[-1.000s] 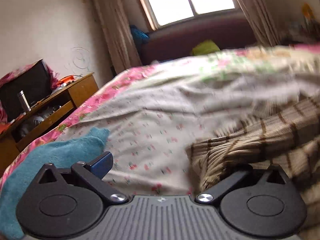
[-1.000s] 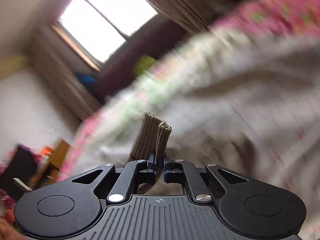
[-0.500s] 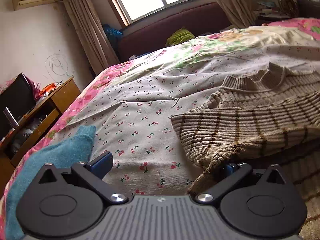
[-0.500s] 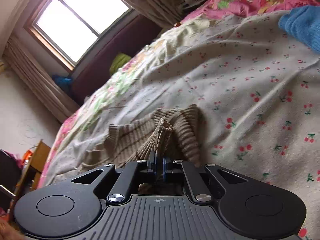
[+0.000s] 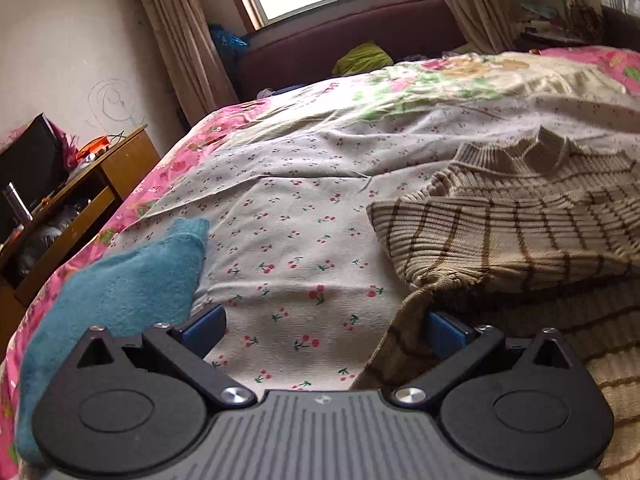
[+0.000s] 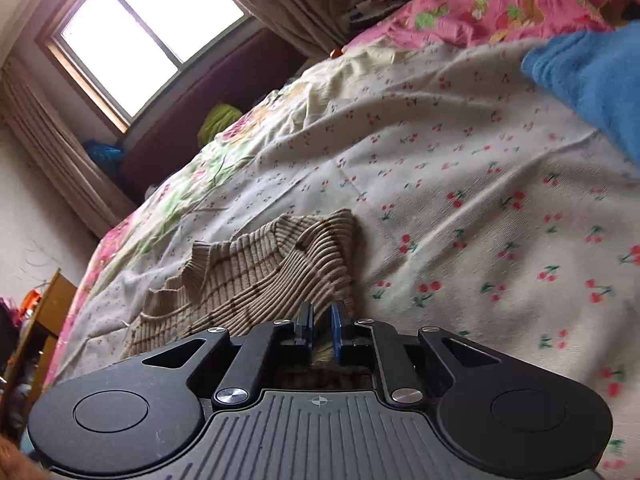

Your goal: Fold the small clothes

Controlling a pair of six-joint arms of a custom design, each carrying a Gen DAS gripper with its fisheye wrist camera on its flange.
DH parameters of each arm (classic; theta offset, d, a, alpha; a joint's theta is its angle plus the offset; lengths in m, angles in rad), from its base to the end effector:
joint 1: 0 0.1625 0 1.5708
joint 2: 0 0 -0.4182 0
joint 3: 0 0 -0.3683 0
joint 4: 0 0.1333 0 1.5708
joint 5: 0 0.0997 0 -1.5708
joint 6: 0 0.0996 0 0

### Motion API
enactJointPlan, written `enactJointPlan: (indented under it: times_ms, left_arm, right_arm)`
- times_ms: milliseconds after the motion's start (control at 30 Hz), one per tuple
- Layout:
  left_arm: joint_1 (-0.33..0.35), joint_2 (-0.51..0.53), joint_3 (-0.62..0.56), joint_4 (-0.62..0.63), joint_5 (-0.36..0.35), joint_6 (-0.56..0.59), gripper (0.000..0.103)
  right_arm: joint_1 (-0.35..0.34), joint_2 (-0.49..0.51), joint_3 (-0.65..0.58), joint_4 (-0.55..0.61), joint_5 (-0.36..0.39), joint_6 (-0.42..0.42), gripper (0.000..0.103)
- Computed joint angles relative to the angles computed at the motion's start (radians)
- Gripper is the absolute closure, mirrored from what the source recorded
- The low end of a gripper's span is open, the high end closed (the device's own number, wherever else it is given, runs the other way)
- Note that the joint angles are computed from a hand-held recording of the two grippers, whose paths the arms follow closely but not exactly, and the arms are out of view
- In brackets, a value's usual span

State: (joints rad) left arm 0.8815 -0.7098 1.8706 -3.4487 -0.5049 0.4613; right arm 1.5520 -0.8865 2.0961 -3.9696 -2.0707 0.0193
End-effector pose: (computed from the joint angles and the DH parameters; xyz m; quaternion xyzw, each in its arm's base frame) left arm -0.1929 -0.5807 0.1265 0.2892 0.7737 -0.3544 0.4383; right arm 0.0759 -0.5143 0.2020 -0.1538 -0.7998 0.5428 0.2048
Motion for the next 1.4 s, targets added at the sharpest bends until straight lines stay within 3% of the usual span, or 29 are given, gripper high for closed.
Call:
enactJointPlan:
  times_ms: [133, 333, 467, 533, 600, 700, 767, 833, 933, 967, 1000, 1033, 1133, 1233, 1300, 1400]
  left_arm:
    - [-0.004, -0.001, -0.005, -0.076, 0.005, 0.034, 0.000]
    - [0.021, -0.017, -0.014, 0.016, -0.017, -0.047, 0.000]
    - [0.023, -0.018, -0.017, -0.008, -0.090, -0.049, 0.000]
    - [0.027, -0.003, -0.033, 0.014, -0.099, -0.038, 0.000]
    - [0.043, 0.011, -0.046, 0.109, -0.075, -0.068, 0.000]
    - [0.078, -0.017, -0.041, 0.293, -0.114, -0.235, 0.000]
    - [0.085, -0.020, -0.039, 0.286, -0.135, -0.243, 0.000]
    - [0.091, -0.023, -0.037, 0.281, -0.157, -0.249, 0.000]
    - [0.103, -0.034, -0.037, 0.286, -0.191, -0.265, 0.000]
    - [0.105, -0.037, -0.035, 0.280, -0.199, -0.269, 0.000]
    - [0.108, -0.040, -0.035, 0.270, -0.208, -0.270, 0.000]
    - [0.110, -0.041, -0.034, 0.256, -0.213, -0.268, 0.000]
    - [0.107, -0.028, -0.030, 0.152, -0.204, -0.227, 0.000]
    - [0.095, 0.013, -0.035, -0.040, -0.175, -0.114, 0.000]
    - [0.099, 0.022, -0.049, -0.019, -0.170, -0.102, 0.000]
    - [0.112, 0.016, -0.065, 0.120, -0.160, -0.163, 0.000]
  right_arm:
    - [0.037, 0.018, -0.017, -0.009, -0.023, -0.085, 0.091]
    - [0.079, 0.041, -0.086, 0.123, 0.050, -0.182, 0.091]
    - [0.100, 0.057, -0.194, 0.359, 0.149, -0.220, 0.090]
    - [0.122, 0.094, -0.285, 0.482, 0.177, -0.277, 0.084]
    - [0.136, 0.142, -0.388, 0.605, 0.207, -0.346, 0.083]
    - [0.151, 0.236, -0.572, 0.806, 0.233, -0.406, 0.082]
    - [0.154, 0.290, -0.687, 0.964, 0.263, -0.429, 0.076]
    - [0.161, 0.348, -0.788, 1.061, 0.259, -0.444, 0.063]
    - [0.180, 0.422, -0.893, 1.110, 0.181, -0.507, 0.065]
    - [0.181, 0.435, -0.922, 1.146, 0.172, -0.513, 0.070]
    - [0.182, 0.442, -0.941, 1.181, 0.163, -0.503, 0.095]
    - [0.183, 0.446, -0.960, 1.219, 0.160, -0.481, 0.097]
    - [0.187, 0.462, -0.988, 1.186, 0.165, -0.473, 0.098]
    - [0.178, 0.505, -1.059, 1.180, 0.178, -0.412, 0.098]
    - [0.175, 0.540, -1.107, 1.229, 0.144, -0.411, 0.097]
    - [0.171, 0.534, -1.074, 1.181, 0.150, -0.420, 0.095]
